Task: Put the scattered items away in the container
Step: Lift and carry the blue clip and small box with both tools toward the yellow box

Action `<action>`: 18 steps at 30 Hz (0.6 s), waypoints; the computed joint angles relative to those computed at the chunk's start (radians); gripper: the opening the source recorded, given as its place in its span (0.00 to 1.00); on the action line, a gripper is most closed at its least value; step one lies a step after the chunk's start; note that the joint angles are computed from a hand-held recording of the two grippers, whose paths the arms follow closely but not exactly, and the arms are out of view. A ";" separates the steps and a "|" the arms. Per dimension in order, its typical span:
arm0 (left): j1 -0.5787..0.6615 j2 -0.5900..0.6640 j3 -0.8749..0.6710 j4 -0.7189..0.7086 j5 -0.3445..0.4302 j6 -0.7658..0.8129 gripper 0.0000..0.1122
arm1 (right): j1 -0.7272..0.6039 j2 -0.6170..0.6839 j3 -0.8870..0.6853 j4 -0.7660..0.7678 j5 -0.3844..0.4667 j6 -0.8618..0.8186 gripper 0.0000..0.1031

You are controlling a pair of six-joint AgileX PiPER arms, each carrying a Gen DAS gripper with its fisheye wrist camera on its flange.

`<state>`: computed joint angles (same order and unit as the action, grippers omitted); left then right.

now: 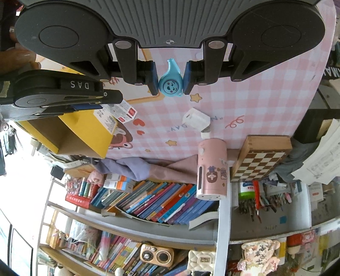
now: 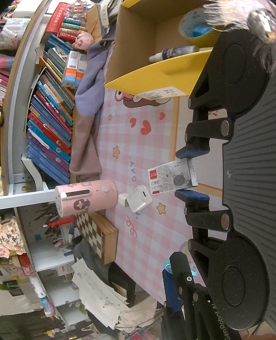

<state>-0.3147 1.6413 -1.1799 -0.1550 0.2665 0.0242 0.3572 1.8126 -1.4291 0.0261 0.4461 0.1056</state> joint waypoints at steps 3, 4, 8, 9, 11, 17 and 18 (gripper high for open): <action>-0.009 -0.058 0.062 -0.011 -0.009 0.005 0.20 | 0.017 -0.060 0.079 -0.037 -0.029 0.050 0.29; -0.013 -0.078 0.083 -0.014 -0.011 0.007 0.20 | 0.025 -0.084 0.109 -0.053 -0.038 0.071 0.29; -0.029 -0.150 0.164 -0.004 -0.021 -0.005 0.20 | 0.061 -0.174 0.222 -0.148 -0.065 0.186 0.29; -0.034 -0.166 0.183 0.002 -0.023 -0.014 0.20 | 0.071 -0.195 0.249 -0.180 -0.069 0.224 0.29; -0.043 -0.205 0.222 0.021 -0.029 -0.035 0.20 | 0.089 -0.232 0.295 -0.234 -0.072 0.293 0.29; -0.066 -0.291 0.302 0.037 -0.028 -0.057 0.20 | 0.149 -0.330 0.409 -0.366 -0.065 0.471 0.29; -0.070 -0.302 0.311 0.037 -0.025 -0.059 0.20 | 0.158 -0.343 0.423 -0.384 -0.063 0.495 0.29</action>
